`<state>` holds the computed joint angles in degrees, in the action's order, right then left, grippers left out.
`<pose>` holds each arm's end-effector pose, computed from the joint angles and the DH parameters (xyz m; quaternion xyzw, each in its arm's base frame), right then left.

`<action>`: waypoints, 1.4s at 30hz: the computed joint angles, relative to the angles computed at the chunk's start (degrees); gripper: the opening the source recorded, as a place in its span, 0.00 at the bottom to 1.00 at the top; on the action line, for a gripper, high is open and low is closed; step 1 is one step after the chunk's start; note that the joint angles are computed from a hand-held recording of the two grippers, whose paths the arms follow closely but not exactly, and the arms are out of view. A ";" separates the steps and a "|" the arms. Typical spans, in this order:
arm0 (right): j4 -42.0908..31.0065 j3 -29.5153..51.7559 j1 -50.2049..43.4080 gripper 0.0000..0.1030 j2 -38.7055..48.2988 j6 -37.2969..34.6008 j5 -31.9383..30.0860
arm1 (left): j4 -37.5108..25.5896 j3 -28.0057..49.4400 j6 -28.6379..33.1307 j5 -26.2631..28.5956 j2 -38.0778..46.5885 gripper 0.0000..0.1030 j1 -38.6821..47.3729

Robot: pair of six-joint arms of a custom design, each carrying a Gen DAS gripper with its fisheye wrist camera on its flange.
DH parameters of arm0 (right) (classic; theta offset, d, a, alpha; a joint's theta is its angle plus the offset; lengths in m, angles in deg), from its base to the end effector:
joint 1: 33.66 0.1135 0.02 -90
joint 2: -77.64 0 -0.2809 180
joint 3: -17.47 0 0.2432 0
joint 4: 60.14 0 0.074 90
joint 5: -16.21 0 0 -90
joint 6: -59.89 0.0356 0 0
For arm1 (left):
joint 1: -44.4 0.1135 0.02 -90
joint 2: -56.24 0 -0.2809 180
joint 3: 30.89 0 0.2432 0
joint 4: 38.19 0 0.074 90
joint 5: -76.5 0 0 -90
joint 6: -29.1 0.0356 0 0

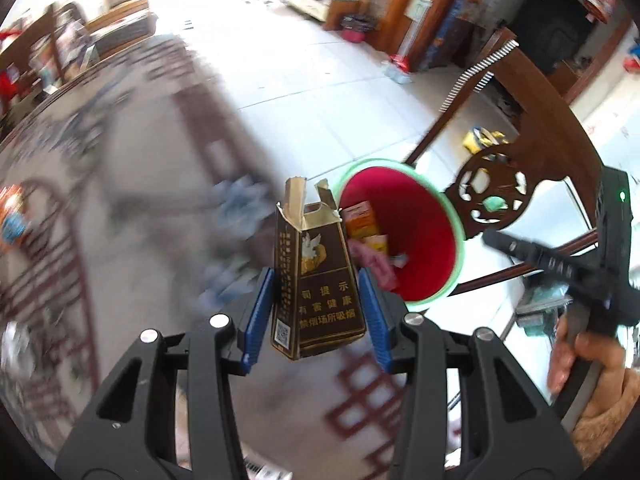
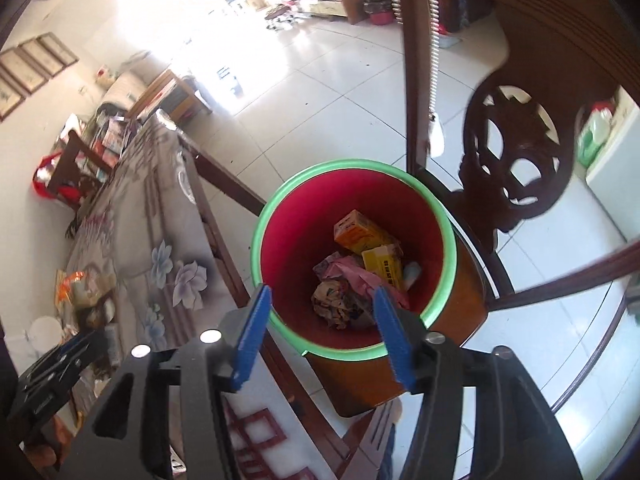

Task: Collect trash
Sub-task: 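Open both tools over the red bin to drop the box and wrapper, then return to the table and grasp the white plastic bag with the left tool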

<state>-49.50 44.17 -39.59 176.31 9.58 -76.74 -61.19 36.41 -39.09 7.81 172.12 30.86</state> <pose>0.1893 -0.0178 0.0638 0.3696 0.8953 0.0957 0.2296 0.3250 -0.0916 0.0822 0.3227 0.9153 -0.1707 0.1700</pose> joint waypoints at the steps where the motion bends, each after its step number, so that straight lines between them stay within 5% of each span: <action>1: 0.31 -0.50 -0.81 0.54 -0.21 0.13 -0.32 | -0.36 1.76 -0.66 0.18 1.62 0.41 -2.02; 8: -2.20 -2.84 -4.64 0.60 -5.65 -0.19 0.83 | -2.06 10.25 -2.07 3.30 8.53 0.44 -11.84; 10: -2.23 -3.48 -5.17 0.60 -6.18 -0.02 1.03 | -0.19 10.34 -3.09 4.01 8.78 0.67 -13.32; 16: -3.07 -4.87 -3.40 0.60 -7.77 1.75 2.09 | 0.30 7.22 -2.61 6.05 4.66 0.68 -11.14; 28: -12.89 0.62 20.92 0.66 -13.63 13.14 11.83 | -2.23 -4.75 5.35 7.04 -8.26 0.69 12.57; 42: -18.86 16.55 47.86 0.71 -0.18 27.53 18.61 | -14.79 1.80 22.85 9.67 -5.11 0.68 39.10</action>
